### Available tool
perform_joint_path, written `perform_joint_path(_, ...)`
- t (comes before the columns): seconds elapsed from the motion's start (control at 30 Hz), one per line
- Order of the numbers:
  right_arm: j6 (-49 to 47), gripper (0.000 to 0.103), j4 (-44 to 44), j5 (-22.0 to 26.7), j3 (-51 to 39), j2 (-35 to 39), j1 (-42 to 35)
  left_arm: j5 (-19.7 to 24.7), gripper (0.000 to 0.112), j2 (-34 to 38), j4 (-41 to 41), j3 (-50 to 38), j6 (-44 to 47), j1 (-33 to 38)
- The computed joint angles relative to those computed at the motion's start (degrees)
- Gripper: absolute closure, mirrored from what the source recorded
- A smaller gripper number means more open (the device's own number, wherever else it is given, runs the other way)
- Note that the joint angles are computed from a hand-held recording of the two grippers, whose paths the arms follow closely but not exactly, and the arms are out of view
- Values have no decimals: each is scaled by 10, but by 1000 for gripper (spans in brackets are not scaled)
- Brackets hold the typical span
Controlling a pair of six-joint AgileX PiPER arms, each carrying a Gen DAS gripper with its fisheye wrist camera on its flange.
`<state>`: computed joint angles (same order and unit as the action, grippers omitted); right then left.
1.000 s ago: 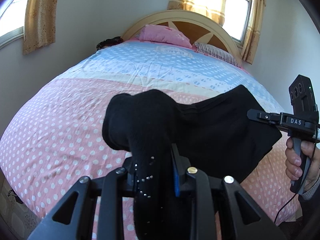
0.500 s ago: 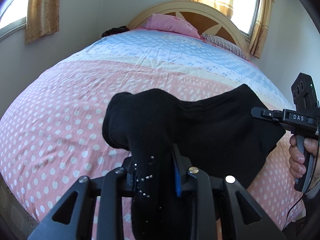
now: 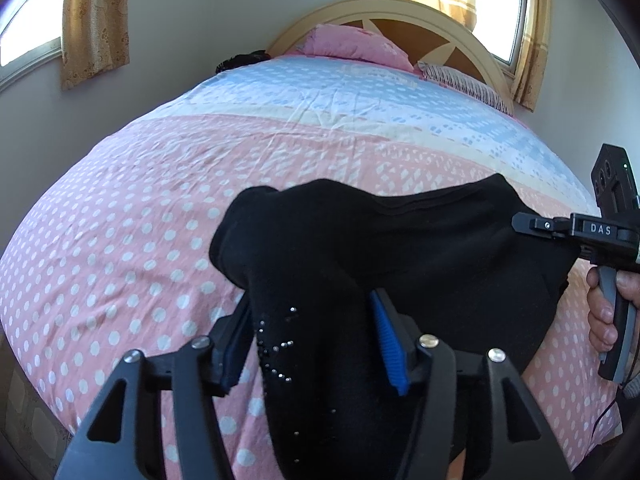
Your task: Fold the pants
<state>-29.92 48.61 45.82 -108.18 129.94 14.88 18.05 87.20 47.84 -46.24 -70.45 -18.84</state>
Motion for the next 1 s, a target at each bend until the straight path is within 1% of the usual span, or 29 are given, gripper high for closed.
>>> perform_joint_path(0.13, -5, 65, 6, -5, 11, -4, -2, -3, 50, -5, 14, 10, -25, -4)
perform_joint_path(0.2, 7, 61, -4, -5, 8, -1, -1, 5, 46, -7, 39, 15, -56, -11)
perform_joint_path(0.23, 15, 56, -8, -5, 5, 0, -2, 9, 42, -8, 54, 19, -75, -14)
perform_joint_path(0.27, 14, 54, -2, -2, 4, 3, -4, 7, 40, -10, 61, 23, -84, -13)
perform_joint_path(0.37, 1, 54, 7, -14, 25, -8, -4, 3, 37, -16, 60, 31, -91, -12)
perform_joint_path(0.4, -2, 54, 0, -23, 34, -14, -1, 9, 36, -15, 65, 30, -96, -15)
perform_joint_path(0.47, 2, 50, -17, -43, 50, -26, 5, 19, 33, -16, 72, 29, -104, -20)
perform_joint_path(0.53, 8, 49, -30, -68, 77, -48, 10, 22, 33, -19, 41, 25, -77, -18)
perform_joint_path(0.63, 34, 48, -75, -135, 139, -101, 20, 52, 24, -27, 34, 20, -74, -30)
perform_joint_path(0.7, 35, 47, -76, -171, 186, -138, 17, 68, 24, -38, 47, 25, -92, -40)
perform_joint_path(0.8, 24, 44, -56, -200, 251, -191, 5, 92, 24, -50, 48, 25, -104, -54)
perform_joint_path(0.9, 44, 44, -83, -226, 305, -239, 7, 107, 24, -69, 60, 26, -126, -73)
perform_joint_path(1.0, 42, 44, -84, -250, 365, -296, 11, 137, 24, -90, 86, 24, -162, -106)
